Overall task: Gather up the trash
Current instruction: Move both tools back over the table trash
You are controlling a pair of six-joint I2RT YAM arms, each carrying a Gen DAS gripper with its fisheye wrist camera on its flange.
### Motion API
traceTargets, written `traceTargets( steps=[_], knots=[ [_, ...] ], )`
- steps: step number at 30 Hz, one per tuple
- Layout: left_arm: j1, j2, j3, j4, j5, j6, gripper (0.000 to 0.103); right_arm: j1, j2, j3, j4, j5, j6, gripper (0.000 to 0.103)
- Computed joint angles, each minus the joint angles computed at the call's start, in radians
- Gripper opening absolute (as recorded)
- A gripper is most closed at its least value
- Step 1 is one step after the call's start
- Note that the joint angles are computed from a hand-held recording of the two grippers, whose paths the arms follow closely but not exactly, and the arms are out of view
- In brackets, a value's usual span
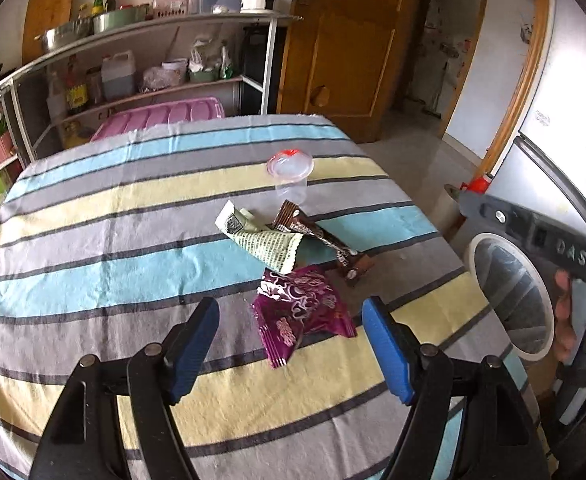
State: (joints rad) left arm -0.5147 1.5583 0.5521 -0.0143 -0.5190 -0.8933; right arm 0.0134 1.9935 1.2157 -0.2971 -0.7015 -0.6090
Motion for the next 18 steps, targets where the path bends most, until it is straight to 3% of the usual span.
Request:
traceTargets(
  steps=[18],
  knots=[
    [0.146, 0.088, -0.052, 0.166, 0.146, 0.063, 0.076, 0.255, 0.245, 0.275, -0.096, 0.011, 0.078, 0.051]
  ],
)
